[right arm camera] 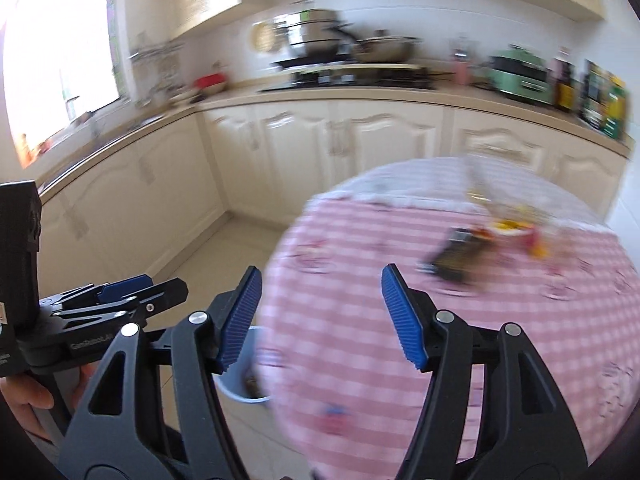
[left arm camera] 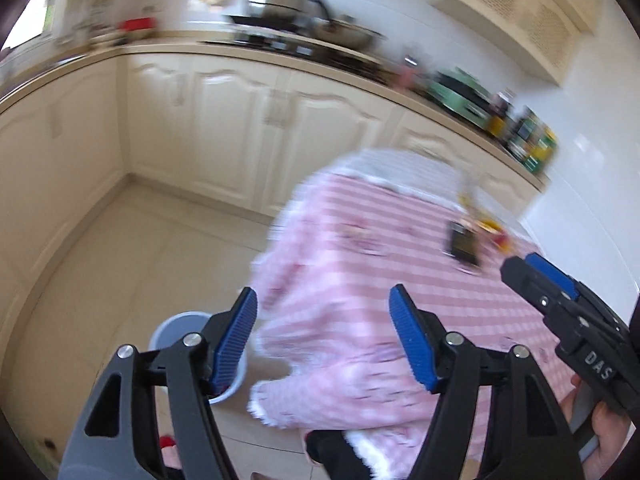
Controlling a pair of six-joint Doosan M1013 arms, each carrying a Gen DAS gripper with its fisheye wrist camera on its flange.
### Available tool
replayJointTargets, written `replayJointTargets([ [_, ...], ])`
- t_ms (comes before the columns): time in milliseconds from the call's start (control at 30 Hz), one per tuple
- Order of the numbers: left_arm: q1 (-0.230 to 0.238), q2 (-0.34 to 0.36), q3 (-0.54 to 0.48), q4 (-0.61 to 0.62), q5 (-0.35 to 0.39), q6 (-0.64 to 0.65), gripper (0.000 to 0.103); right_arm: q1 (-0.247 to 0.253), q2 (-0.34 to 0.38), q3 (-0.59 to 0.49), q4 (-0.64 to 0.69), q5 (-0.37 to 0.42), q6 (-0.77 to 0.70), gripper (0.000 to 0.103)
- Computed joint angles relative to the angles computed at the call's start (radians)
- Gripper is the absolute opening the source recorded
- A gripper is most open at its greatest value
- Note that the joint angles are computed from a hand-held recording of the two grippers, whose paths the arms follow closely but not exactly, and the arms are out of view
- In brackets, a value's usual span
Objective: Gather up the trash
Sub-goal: 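Move both tools back over the table, then grasp the black snack bag with the left gripper, then grasp the clear plastic bag with pink candy with the right gripper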
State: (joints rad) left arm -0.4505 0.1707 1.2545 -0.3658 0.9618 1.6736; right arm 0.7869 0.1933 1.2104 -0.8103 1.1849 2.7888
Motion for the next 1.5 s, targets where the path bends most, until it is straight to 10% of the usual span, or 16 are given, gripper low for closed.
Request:
replayJointTargets([
  [700, -0.239, 0.306, -0.381, 0.143, 0.221, 0.005, 0.068, -0.187, -0.198, 0.268, 0.086, 0.082, 0.084, 0.065],
  [867, -0.25, 0.342, -0.424, 0.186, 0.236, 0.004, 0.065, -0.234, -0.189, 0.261, 0.125, 0.064, 0.012, 0.066],
  [1033, -0.242, 0.335, -0.412, 0.198, 0.219, 0.021, 0.032, -0.273, -0.171, 0.242, 0.165, 0.03, -0.07, 0.066],
  [1500, -0.182, 0.27, -0.31, 0.122, 0.169, -0.018, 0.031, -0.324, -0.069, 0.142, 0.244, 0.051, -0.323, 0.06],
])
